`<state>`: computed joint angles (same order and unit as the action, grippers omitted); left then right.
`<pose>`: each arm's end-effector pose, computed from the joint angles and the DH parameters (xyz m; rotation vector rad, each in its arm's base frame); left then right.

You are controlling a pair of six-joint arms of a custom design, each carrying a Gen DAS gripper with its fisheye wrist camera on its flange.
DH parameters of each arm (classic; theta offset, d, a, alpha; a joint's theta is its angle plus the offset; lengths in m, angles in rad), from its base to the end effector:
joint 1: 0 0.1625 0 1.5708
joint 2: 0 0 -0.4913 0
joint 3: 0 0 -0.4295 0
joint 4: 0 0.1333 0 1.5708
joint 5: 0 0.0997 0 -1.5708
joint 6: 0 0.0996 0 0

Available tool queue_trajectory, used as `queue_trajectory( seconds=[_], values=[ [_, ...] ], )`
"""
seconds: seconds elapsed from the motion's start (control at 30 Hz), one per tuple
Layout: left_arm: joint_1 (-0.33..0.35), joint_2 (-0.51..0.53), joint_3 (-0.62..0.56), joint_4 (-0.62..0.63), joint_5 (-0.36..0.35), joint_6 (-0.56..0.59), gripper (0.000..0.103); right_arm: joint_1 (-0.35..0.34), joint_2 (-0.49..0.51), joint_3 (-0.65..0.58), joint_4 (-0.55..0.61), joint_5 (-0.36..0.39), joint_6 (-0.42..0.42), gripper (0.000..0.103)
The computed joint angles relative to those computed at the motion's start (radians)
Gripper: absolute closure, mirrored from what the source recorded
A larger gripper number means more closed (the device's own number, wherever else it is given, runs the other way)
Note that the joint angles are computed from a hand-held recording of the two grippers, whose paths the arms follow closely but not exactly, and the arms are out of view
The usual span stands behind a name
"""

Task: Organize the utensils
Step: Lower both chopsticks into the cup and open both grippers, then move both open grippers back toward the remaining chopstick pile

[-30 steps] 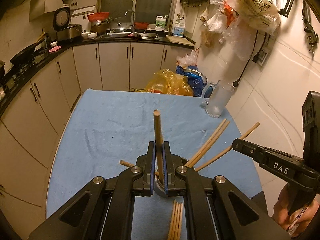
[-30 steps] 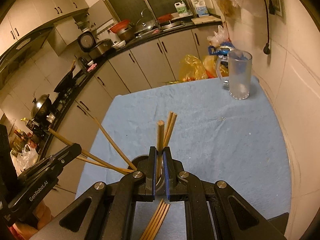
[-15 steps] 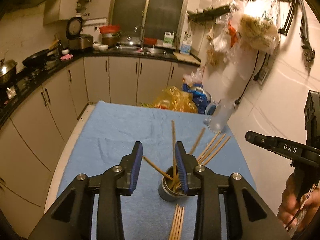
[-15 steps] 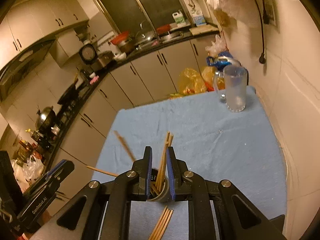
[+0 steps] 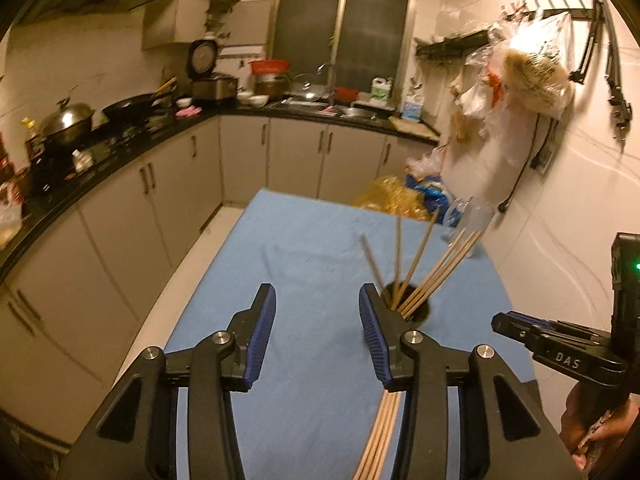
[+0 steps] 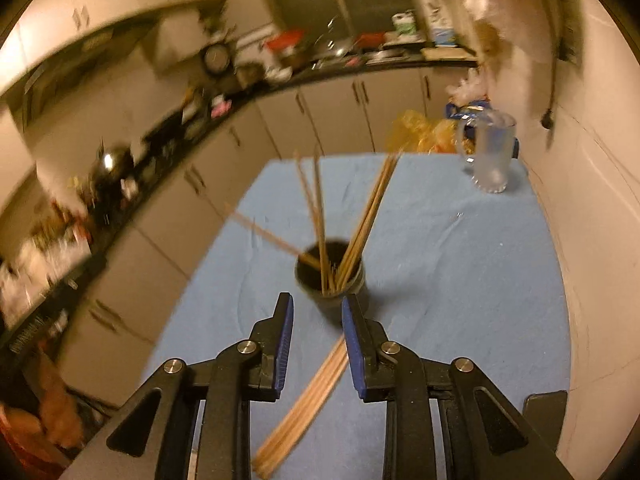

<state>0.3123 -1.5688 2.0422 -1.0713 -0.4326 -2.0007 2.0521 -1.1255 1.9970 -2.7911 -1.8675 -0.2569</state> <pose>-0.3165 -0.3373 0.3521 -0.0907 2.0196 -1.2824 0.3767 -0.4963 0.2218 0.9540 -2.6732 0.5442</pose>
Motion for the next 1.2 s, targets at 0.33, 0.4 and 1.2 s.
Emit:
queue_trajectory(
  seconds=[0.33, 0.4, 1.2],
  values=[
    [-0.046, -0.005, 0.043, 0.018, -0.118, -0.065, 0.061, 0.010, 0.049, -0.009, 0.096, 0.018, -0.026, 0.076],
    [-0.046, -0.003, 0.052, -0.010, -0.130, -0.034, 0.061, 0.011, 0.053, -0.009, 0.105, 0.015, -0.024, 0.076],
    [0.005, -0.014, 0.084, -0.210, -0.148, 0.236, 0.061, -0.039, 0.057, 0.017, 0.126, -0.079, 0.116, 0.076]
  ],
)
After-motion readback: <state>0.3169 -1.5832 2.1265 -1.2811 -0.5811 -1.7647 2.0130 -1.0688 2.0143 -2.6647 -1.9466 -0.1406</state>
